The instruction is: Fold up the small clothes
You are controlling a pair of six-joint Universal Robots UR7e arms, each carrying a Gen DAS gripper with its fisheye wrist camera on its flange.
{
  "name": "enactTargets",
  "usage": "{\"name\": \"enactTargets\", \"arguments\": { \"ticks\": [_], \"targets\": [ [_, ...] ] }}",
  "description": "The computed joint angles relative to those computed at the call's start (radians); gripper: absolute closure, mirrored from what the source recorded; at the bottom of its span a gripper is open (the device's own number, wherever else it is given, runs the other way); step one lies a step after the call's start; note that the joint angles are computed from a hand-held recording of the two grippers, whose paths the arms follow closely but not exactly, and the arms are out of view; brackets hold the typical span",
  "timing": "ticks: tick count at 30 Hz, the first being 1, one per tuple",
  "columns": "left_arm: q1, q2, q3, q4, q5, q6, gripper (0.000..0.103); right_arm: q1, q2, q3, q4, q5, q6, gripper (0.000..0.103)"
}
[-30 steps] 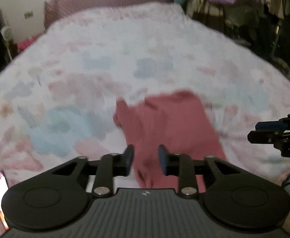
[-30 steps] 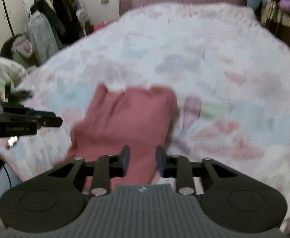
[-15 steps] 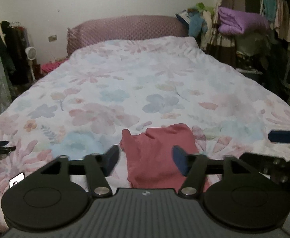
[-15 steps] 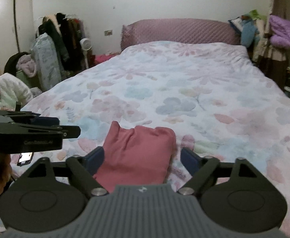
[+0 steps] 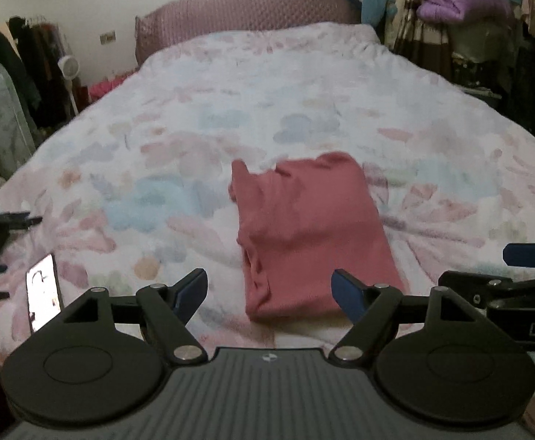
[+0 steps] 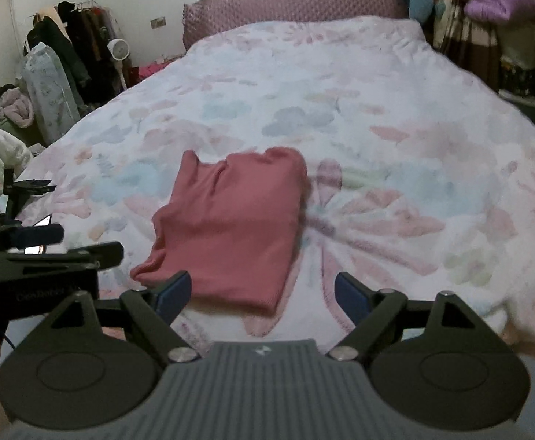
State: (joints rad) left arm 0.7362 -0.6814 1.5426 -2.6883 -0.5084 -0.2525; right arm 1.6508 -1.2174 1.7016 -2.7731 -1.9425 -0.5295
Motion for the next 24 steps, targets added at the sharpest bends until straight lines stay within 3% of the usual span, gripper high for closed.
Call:
{"name": "enactTargets", "arguments": {
  "ticks": [4,24],
  "targets": [
    [0.003,-0.002,-0.004,0.068,-0.013,-0.051,0.013,0.011,0.022,-0.007,0.009,-0.062,-0.015,0.021],
    [0.003,0.000,-0.002,0.095,-0.023,-0.070,0.013,0.015,0.023,0.004,-0.028,-0.059,-0.050,0.021]
  ]
}}
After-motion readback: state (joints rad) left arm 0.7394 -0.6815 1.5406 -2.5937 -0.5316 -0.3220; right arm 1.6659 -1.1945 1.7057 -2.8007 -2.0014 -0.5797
